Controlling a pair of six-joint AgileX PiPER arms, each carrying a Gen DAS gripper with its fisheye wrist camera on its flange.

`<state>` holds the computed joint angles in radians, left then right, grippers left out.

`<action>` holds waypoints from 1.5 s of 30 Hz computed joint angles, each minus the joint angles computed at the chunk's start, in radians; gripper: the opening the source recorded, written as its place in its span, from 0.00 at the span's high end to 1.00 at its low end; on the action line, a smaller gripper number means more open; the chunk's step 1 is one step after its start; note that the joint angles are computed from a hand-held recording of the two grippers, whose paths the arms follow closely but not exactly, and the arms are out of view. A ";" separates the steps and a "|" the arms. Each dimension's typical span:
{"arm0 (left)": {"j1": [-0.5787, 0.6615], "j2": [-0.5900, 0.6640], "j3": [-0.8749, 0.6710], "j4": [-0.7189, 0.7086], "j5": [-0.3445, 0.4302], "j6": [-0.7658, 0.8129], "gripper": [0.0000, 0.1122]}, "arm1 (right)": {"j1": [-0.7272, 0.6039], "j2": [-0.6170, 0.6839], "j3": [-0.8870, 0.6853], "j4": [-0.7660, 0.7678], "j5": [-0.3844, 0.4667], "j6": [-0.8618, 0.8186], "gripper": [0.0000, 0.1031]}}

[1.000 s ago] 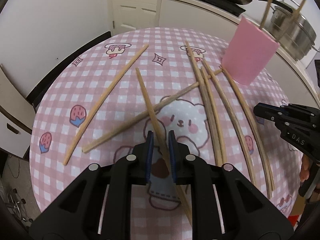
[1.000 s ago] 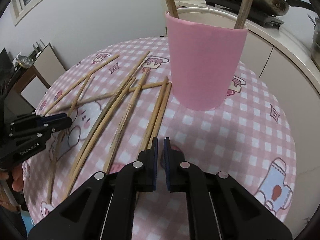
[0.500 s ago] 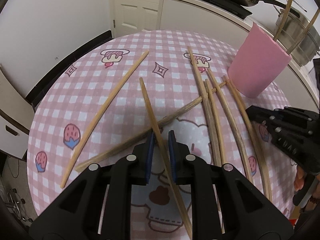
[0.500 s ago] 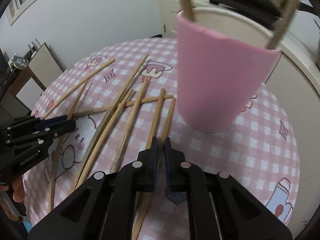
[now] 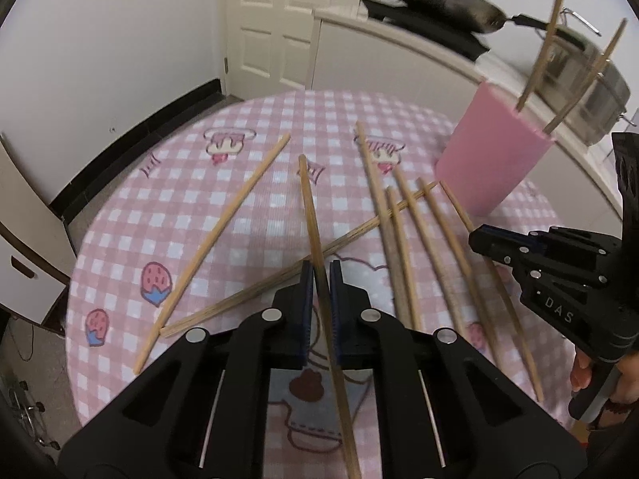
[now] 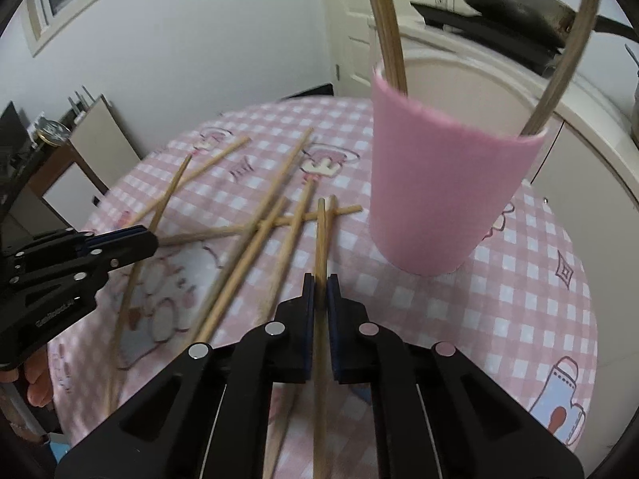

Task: Organize utensils
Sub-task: 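Lift the held chopsticks upright off the table with both tools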

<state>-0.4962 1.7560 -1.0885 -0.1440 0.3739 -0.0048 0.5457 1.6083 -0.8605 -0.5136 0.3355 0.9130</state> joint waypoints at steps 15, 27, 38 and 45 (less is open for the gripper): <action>-0.060 -0.272 0.098 0.098 0.042 -0.148 0.94 | 0.146 -0.365 0.081 -0.144 0.154 0.141 0.96; -0.041 -0.150 0.065 0.032 0.099 -0.131 0.93 | 0.111 -0.273 0.087 -0.064 0.109 0.080 0.96; -0.003 0.044 -0.032 -0.006 0.113 -0.083 0.93 | -0.003 -0.122 0.070 0.135 -0.020 -0.154 0.96; -0.022 0.067 -0.042 0.106 0.066 -0.179 0.51 | -0.029 -0.069 0.050 0.232 -0.053 -0.271 0.96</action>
<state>-0.5179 1.8230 -1.1308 -0.0378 0.4402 -0.1837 0.5163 1.5391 -0.8105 -0.2815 0.2825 0.6415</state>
